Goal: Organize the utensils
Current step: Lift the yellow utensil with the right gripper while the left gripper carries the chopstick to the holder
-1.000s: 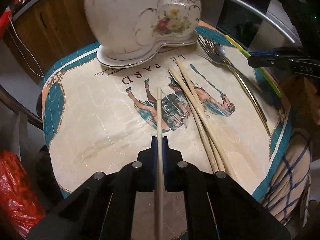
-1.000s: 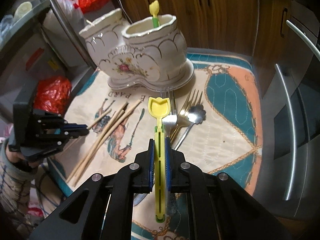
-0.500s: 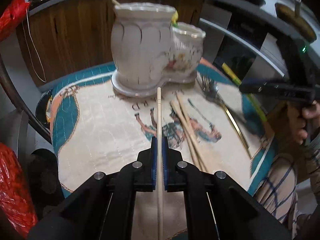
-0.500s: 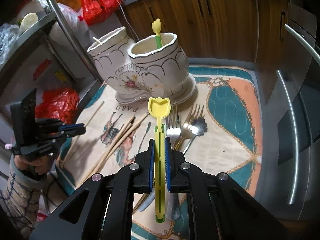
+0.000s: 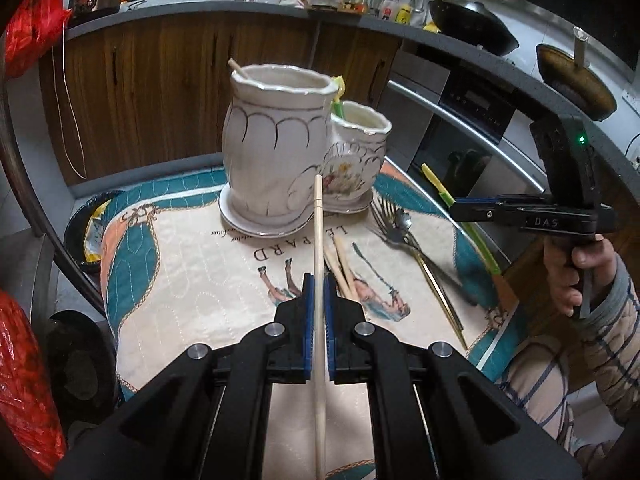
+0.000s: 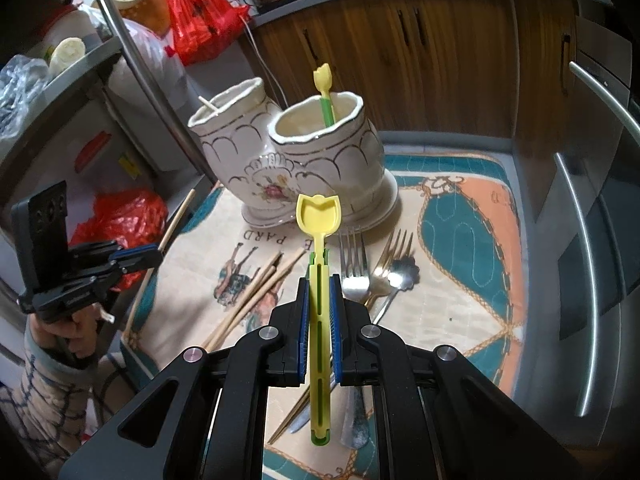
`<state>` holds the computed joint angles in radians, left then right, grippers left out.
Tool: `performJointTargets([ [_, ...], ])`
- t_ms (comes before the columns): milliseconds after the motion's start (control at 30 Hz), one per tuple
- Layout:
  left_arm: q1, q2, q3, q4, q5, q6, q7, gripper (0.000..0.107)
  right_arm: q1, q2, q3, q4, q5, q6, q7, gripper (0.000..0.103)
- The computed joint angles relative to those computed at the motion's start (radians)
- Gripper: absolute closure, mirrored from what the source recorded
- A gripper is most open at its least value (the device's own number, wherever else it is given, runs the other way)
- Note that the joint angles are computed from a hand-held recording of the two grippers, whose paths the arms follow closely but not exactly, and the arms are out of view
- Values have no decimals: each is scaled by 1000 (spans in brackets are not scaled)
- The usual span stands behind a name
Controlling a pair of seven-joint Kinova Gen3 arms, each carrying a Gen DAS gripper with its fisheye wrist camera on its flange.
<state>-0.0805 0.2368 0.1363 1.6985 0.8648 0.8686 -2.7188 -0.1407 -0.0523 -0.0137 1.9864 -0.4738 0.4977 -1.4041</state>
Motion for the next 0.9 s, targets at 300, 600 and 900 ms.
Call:
performJointTargets([
  [300, -14, -34, -6, 18, 68, 18, -64, 103, -10, -24, 7, 11, -18, -23, 14, 93],
  [600, -21, -52, -26, 21, 133, 42, -103, 103, -25, -38, 25, 22, -58, -41, 46, 93],
  [900, -27, -62, -39, 32, 236, 46, -176, 103, -54, -51, 68, 37, -191, -75, 175, 93],
])
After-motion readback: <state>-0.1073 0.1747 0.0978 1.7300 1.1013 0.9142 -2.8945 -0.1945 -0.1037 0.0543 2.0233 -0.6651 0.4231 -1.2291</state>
